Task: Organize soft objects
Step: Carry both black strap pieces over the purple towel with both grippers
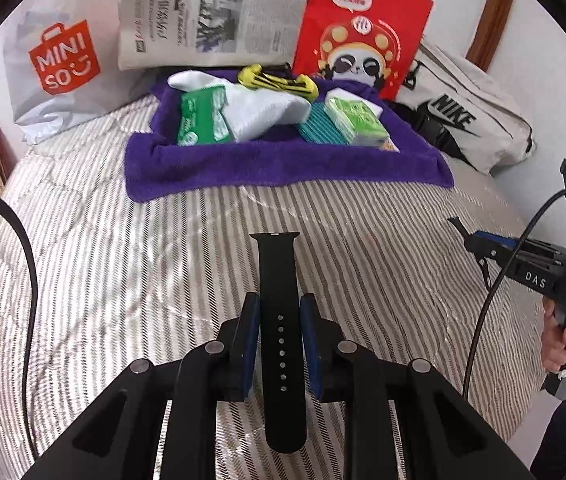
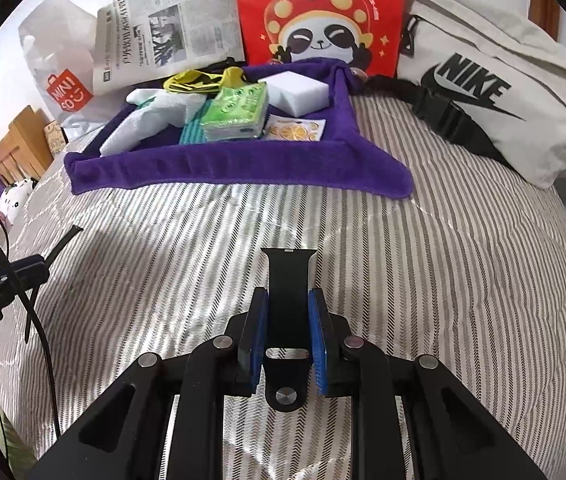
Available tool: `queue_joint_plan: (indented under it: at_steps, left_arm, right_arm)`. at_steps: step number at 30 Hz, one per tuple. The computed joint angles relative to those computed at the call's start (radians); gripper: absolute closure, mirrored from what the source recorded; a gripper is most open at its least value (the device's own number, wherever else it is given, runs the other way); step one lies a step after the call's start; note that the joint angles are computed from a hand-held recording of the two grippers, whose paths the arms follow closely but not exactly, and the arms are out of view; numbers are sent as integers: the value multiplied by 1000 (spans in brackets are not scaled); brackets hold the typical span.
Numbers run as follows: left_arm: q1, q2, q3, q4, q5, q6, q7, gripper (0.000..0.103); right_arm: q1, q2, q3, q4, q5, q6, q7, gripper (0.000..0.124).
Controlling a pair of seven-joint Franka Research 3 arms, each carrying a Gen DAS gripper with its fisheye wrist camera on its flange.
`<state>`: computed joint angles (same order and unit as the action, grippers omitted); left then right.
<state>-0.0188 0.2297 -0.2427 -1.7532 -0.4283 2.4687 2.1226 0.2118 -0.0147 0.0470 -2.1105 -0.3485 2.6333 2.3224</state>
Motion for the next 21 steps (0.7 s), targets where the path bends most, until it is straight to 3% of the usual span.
queue_joint_plan:
  at_steps: [5,21]
  left_arm:
    - [12,4,-3,26,-36,-13,19,83]
    - [14,126,-22,223,9,-34,-15,83]
  right_arm:
    - [1,5,-1,24,-3,-2,-14,103]
    - [14,101,-38,178,8,-19,-72,103]
